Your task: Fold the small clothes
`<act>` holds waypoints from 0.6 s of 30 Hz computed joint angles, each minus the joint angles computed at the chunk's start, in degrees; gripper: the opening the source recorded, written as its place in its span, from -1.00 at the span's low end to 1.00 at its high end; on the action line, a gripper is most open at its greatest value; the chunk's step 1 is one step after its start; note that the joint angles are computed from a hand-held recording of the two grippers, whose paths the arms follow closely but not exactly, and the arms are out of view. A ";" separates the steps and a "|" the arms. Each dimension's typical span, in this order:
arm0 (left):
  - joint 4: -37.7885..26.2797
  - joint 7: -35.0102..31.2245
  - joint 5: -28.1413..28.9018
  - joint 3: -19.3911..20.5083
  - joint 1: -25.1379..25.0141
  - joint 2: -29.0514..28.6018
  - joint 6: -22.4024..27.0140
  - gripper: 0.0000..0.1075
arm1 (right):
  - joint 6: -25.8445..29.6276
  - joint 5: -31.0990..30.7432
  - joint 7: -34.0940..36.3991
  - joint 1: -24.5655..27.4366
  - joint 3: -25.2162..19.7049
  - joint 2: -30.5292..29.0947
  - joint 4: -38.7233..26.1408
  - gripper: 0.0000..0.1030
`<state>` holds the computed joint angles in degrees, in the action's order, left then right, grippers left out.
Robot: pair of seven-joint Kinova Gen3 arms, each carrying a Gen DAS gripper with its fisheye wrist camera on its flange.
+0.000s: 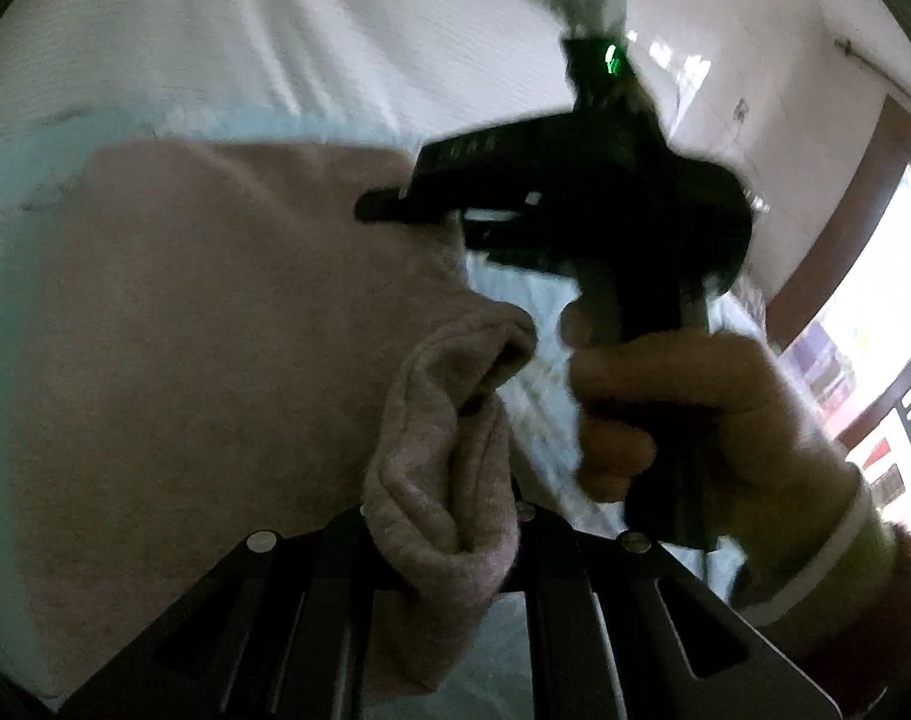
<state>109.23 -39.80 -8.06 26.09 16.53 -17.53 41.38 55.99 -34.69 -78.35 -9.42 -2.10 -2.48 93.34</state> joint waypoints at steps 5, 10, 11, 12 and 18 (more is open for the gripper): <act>2.93 -5.21 8.11 -7.38 4.30 -4.98 0.43 -0.42 | -2.44 1.57 -1.25 -0.18 0.54 -7.14 4.85 0.72; 3.06 -8.40 10.86 -8.56 1.85 -14.96 6.36 0.43 | -0.10 2.01 -0.04 -2.61 2.82 -11.81 8.09 0.88; 3.16 -9.24 11.45 -9.40 1.42 -16.52 7.31 0.49 | 0.48 2.29 -0.38 -2.88 2.84 -11.94 8.26 0.88; 3.38 -10.01 11.90 -10.52 0.86 -18.23 8.52 0.50 | 0.95 2.51 -0.58 -3.11 2.91 -12.02 8.51 0.88; 5.37 -14.76 15.02 -19.24 -3.30 -21.32 12.63 0.53 | 2.20 0.91 0.62 -3.71 4.33 -10.81 9.86 0.88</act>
